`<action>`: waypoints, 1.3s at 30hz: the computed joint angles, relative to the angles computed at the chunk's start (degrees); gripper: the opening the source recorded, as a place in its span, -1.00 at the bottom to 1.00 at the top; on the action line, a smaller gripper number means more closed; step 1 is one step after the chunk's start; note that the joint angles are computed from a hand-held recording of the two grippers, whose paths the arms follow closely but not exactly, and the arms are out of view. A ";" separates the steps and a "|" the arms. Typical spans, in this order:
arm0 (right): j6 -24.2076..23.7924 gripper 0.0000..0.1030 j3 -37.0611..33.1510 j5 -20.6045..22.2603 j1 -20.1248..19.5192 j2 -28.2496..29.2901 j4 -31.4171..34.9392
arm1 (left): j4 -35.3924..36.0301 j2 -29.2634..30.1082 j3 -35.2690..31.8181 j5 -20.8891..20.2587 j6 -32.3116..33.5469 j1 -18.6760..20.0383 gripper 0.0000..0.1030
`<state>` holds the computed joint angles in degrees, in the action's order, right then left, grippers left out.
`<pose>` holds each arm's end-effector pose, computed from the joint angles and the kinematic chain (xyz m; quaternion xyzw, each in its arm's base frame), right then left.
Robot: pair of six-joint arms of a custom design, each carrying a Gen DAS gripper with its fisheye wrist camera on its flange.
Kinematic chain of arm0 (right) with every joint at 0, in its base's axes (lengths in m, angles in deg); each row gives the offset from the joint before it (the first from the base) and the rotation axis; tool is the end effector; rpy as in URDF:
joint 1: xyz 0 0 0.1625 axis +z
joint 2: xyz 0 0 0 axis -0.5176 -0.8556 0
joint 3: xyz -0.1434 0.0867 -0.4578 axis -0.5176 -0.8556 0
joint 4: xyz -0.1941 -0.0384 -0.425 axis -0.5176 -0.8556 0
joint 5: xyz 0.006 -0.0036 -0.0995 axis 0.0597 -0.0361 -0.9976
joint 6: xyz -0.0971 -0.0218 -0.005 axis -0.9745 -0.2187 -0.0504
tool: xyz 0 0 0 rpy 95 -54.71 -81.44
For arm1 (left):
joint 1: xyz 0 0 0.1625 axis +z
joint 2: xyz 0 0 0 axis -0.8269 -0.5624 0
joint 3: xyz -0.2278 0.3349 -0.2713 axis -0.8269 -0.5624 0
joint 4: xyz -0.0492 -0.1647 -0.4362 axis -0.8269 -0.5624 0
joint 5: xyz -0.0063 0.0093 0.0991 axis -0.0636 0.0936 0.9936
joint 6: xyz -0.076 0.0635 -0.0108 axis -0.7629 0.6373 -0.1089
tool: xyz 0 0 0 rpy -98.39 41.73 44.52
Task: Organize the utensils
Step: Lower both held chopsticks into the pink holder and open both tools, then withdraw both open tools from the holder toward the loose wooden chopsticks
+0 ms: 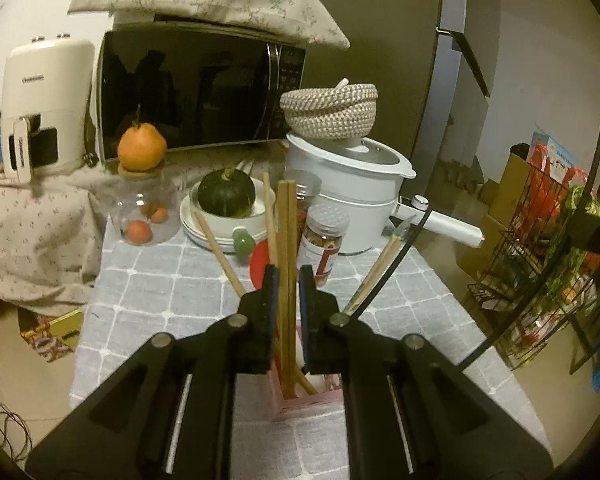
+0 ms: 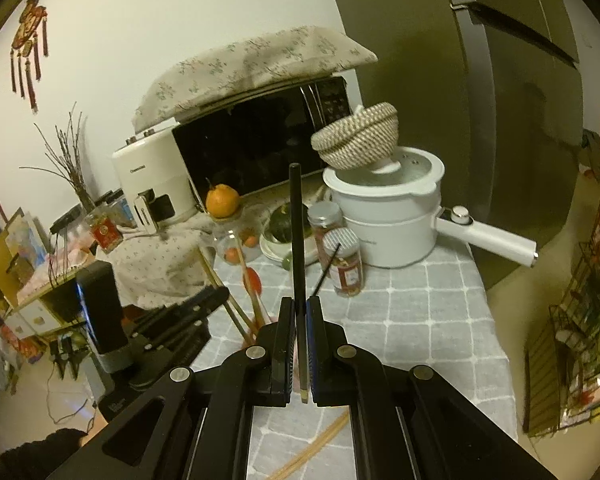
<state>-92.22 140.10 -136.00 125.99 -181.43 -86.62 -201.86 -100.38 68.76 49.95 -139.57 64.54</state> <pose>0.1627 -0.3374 0.3664 0.3665 -0.8834 0.2788 0.0867 -0.3367 -0.2787 0.0835 0.0738 0.8029 -0.5065 0.3055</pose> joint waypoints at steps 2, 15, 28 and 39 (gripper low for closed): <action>0.44 -0.89 -0.13 0.33 0.65 0.71 -0.78 | 0.75 -0.47 -0.31 -0.72 -0.11 -0.02 -0.56; 0.57 -0.89 0.21 2.28 4.72 5.91 -8.83 | 18.60 -5.13 -2.92 -11.95 -10.93 -5.85 0.22; 1.10 -0.89 1.84 2.50 2.81 13.63 -15.42 | 10.71 -6.50 1.72 -22.05 -10.95 -7.98 0.31; 3.23 -0.88 1.56 -2.57 3.54 20.33 -18.87 | 9.53 -5.71 1.18 -21.91 -7.88 -7.58 0.35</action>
<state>-88.99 141.66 -138.56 129.53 -161.09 -105.49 -192.33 -106.09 69.95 28.04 -147.45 56.96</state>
